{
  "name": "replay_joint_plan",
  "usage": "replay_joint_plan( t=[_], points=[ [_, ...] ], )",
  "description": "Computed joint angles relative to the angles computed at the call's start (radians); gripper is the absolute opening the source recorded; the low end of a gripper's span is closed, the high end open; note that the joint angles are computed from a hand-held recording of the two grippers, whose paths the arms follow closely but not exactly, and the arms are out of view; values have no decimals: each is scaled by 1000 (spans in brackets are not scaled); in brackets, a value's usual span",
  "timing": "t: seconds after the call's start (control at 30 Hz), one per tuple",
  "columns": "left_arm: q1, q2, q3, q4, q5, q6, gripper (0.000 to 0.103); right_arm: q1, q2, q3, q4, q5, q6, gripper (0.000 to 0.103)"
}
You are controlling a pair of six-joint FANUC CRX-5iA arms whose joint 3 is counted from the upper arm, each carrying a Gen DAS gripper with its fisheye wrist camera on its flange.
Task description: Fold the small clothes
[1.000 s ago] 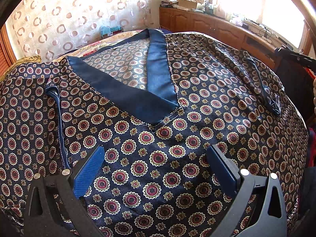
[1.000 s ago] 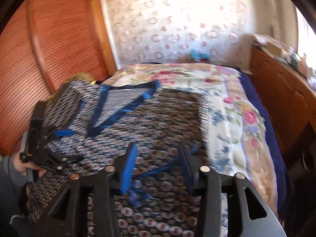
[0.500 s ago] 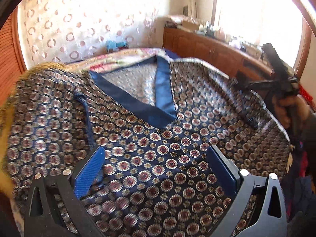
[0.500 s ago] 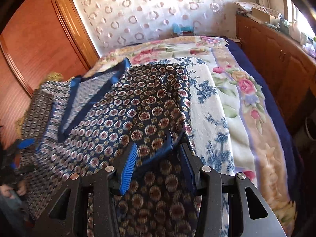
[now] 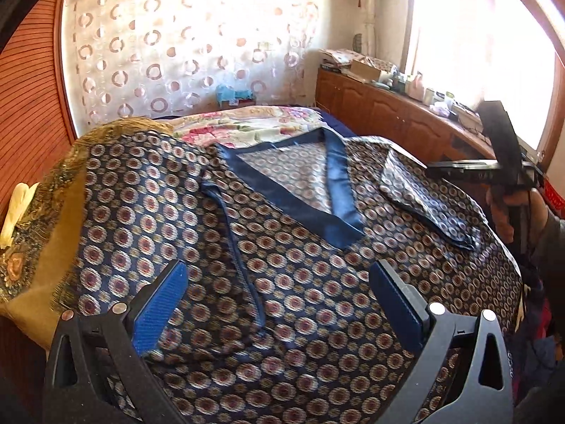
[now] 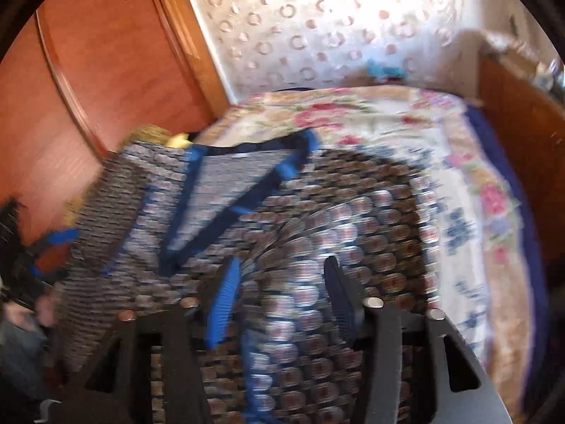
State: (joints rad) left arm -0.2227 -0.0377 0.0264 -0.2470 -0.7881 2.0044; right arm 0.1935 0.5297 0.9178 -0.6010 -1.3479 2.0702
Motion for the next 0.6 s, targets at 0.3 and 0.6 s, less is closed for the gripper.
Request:
replay_joint_plan(
  t=[0.3, 0.6],
  points=[
    [84, 11, 32, -3, -24, -30, 103, 53, 58, 15, 245, 138, -47, 58],
    [166, 71, 127, -21, -92, -76, 103, 70, 351, 484, 320, -65, -155, 58]
  ],
)
